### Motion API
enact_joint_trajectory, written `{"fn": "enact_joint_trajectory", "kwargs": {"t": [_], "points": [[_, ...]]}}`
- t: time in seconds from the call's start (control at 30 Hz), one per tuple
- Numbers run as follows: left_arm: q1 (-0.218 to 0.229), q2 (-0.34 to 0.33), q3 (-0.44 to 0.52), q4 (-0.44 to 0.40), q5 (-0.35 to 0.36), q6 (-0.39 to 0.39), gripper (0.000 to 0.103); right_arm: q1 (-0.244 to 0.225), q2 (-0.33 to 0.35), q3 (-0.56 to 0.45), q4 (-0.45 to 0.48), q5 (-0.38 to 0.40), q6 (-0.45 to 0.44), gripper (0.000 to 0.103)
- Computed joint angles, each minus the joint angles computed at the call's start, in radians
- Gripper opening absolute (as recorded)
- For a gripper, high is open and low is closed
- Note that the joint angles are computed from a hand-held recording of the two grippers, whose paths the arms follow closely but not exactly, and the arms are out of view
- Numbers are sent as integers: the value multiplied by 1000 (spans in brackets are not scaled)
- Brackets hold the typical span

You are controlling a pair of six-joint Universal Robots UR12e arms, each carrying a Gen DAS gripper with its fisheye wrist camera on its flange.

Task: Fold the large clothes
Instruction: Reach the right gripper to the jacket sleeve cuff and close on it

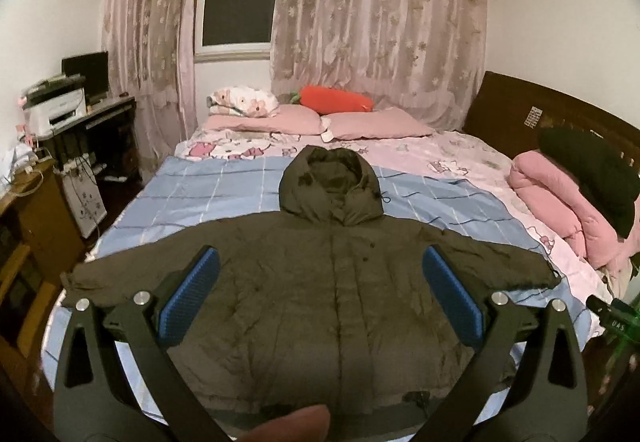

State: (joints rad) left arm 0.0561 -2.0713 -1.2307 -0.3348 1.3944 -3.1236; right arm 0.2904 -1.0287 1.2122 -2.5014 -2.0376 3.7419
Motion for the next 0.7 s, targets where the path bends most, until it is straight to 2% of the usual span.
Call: {"fn": "enact_joint_trajectory", "kwargs": {"t": [0.07,0.17,0.27,0.33,0.37,0.43,0.5,0.57,0.7], "points": [[-3,-15,18,-34,3,11,101,0,21,-20,19,-73,-51,102],[-5,-41,53,-75,3,31,101,3,58,-44,16,-202,-185,102],[-4,-62,78,-62,20,-12,101,4,104,-62,-4,-336,-352,102],[-4,-73,87,-55,33,-23,101,-4,115,-60,5,-347,-400,102],[-3,-76,88,-58,33,-21,101,-13,109,-52,19,-311,-378,102],[-3,-83,93,-75,25,-11,101,-39,85,-23,17,-181,-281,102],[-7,-93,105,-94,28,2,101,-78,57,20,-16,-34,-113,102],[-8,-103,115,-98,31,0,101,-109,41,52,-50,47,28,102],[-9,-119,137,-114,22,-7,101,-160,40,77,-96,149,183,102]]}}
